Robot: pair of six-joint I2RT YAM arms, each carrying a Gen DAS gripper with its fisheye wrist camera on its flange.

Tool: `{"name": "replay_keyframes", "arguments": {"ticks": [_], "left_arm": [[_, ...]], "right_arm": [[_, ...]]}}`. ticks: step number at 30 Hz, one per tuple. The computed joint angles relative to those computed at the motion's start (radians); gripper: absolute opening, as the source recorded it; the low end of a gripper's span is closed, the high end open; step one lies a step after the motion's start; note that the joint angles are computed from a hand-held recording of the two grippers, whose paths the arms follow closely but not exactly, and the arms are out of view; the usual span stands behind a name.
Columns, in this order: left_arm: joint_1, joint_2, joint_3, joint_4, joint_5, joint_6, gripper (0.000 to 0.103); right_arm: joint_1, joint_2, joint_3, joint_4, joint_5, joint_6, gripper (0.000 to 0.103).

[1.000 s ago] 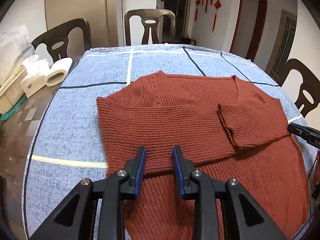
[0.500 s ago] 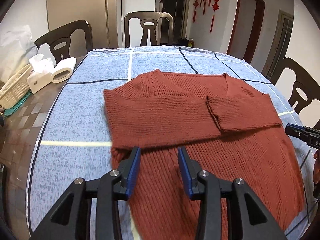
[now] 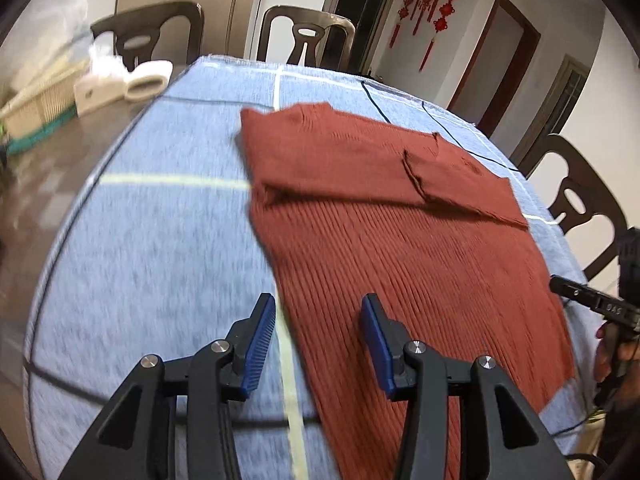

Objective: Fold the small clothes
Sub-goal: 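Grasp the sweater hem with both tools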

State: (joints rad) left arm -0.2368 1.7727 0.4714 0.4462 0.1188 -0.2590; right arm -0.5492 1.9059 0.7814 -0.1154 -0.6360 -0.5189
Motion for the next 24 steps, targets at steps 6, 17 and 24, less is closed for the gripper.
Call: {"name": "replay_keyframes", "arguments": {"ticks": [6,17,24], "left_arm": [[-0.012,-0.062,-0.107,0.064,0.091,-0.037,0.051],[-0.016,-0.084,-0.202,0.159,0.244,-0.083,0.05],[-0.009,-0.039,-0.188,0.181,0.242,-0.093,0.014]], "right_arm": [[-0.045,-0.024,-0.04,-0.102,-0.08,-0.078,0.047],[-0.084,0.016,-0.049,-0.255,-0.187,-0.192,0.047],[-0.084,0.03,-0.048,-0.248,-0.173,-0.175,0.01]]}}
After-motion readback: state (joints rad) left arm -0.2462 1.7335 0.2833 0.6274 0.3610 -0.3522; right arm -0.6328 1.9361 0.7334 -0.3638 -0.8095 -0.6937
